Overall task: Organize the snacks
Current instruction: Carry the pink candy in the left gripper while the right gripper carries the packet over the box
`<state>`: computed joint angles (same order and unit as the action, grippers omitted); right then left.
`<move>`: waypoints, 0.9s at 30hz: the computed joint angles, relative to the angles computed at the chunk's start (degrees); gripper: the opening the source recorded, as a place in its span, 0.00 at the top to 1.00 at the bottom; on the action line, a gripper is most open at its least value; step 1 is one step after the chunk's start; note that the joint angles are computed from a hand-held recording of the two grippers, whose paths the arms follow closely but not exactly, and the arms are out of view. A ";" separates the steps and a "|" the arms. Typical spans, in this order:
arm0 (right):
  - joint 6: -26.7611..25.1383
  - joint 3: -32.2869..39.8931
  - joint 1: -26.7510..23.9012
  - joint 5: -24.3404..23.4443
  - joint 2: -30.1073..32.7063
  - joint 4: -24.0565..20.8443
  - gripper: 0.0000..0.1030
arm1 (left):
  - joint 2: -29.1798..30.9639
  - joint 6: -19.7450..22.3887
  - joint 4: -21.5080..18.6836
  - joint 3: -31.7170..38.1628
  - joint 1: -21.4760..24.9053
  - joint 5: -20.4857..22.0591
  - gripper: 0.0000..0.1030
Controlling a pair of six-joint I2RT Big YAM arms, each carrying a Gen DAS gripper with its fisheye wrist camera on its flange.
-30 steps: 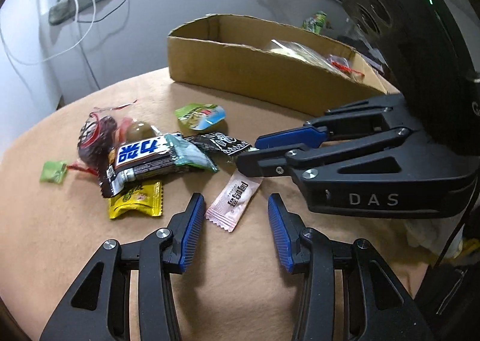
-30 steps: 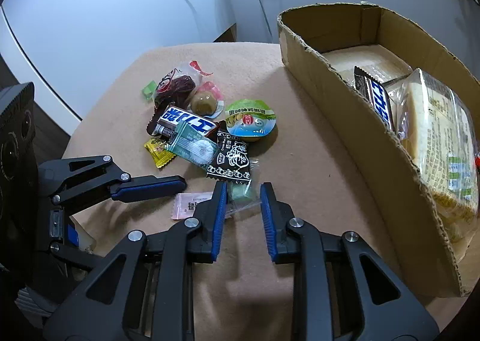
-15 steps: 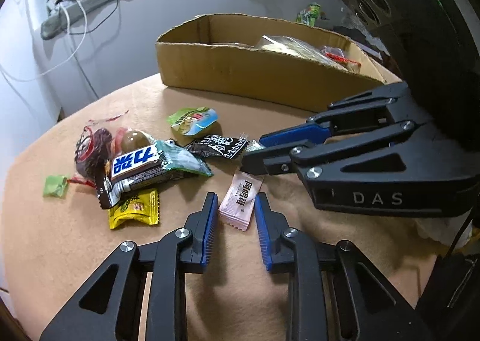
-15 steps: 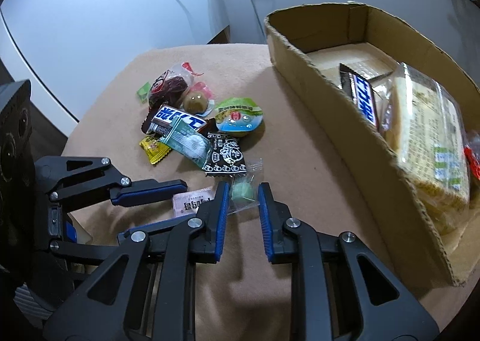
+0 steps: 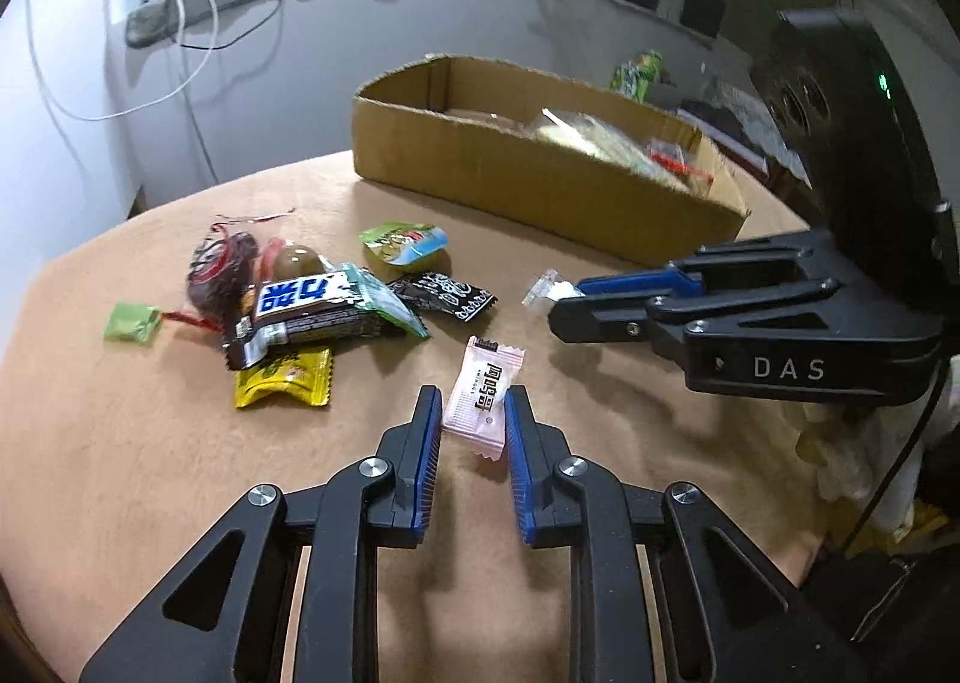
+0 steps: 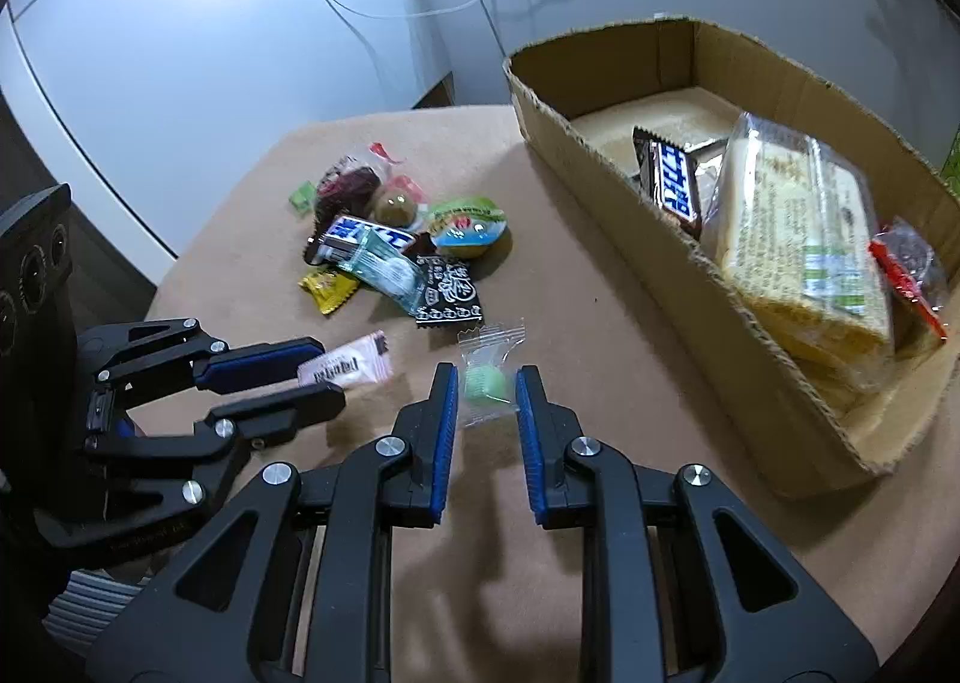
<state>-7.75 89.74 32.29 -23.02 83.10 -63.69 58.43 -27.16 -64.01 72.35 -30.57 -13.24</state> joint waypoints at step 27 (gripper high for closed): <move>-1.05 13.78 -9.02 -1.21 3.21 -0.22 0.80 | 7.69 1.50 5.93 12.38 5.23 -1.07 0.81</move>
